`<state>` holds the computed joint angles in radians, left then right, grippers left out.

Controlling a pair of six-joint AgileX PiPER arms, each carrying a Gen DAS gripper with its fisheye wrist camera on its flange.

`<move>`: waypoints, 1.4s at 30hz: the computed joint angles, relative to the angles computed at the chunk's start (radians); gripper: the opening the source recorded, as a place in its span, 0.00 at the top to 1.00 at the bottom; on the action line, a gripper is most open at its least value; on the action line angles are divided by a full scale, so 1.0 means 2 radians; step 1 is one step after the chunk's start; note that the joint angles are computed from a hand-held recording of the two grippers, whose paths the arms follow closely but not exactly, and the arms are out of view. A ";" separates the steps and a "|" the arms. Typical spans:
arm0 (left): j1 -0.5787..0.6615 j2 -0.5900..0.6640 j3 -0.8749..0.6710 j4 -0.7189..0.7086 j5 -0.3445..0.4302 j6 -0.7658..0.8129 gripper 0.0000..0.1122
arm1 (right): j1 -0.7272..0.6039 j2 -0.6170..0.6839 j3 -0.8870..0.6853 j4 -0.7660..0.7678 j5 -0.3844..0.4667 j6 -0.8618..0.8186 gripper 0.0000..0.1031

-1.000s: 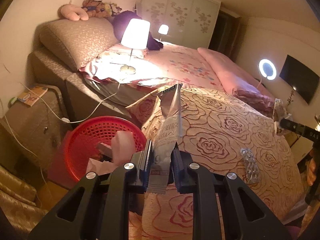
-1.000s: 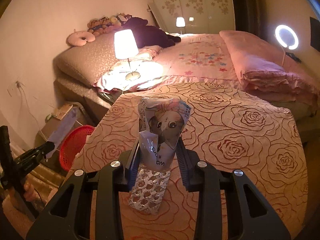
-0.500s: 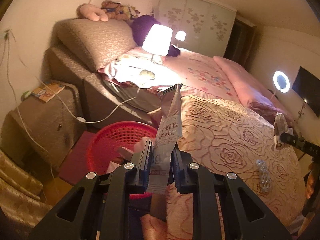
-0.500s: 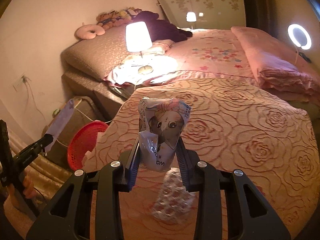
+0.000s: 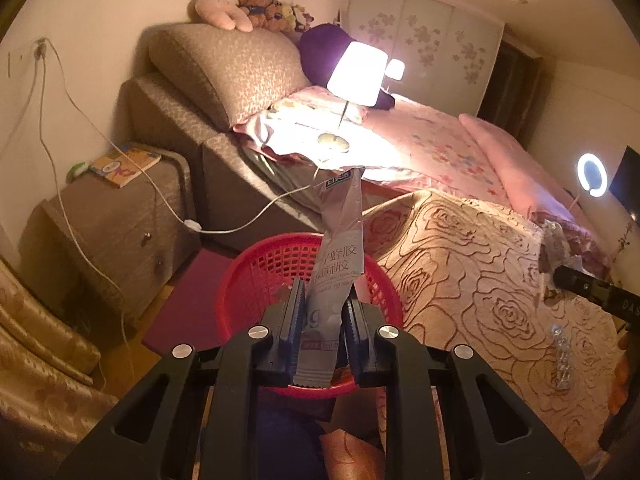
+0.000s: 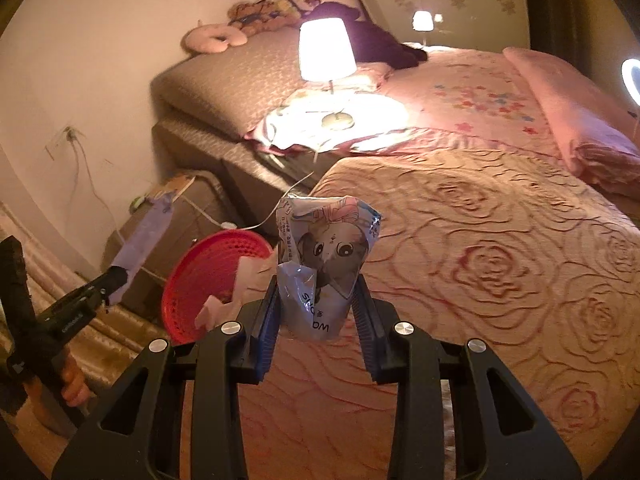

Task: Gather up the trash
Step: 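Carry the wrapper and cat-print bag toward the red wastebasket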

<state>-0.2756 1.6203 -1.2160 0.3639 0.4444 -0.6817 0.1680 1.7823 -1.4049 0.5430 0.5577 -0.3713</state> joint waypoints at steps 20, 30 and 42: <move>0.002 0.048 -0.019 0.045 0.020 -0.037 0.84 | 0.080 0.107 -0.118 -0.075 0.032 0.071 0.67; 0.011 0.087 -0.047 0.042 0.028 -0.025 0.84 | 0.100 0.172 -0.207 -0.086 0.073 0.089 0.67; 0.032 0.122 -0.067 0.013 0.036 0.007 0.83 | 0.116 0.262 -0.332 -0.099 0.131 0.127 0.65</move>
<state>-0.2116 1.8651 -1.3509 0.3893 0.5154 -0.6668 0.3996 2.3057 -2.0697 0.3449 0.8196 -0.1176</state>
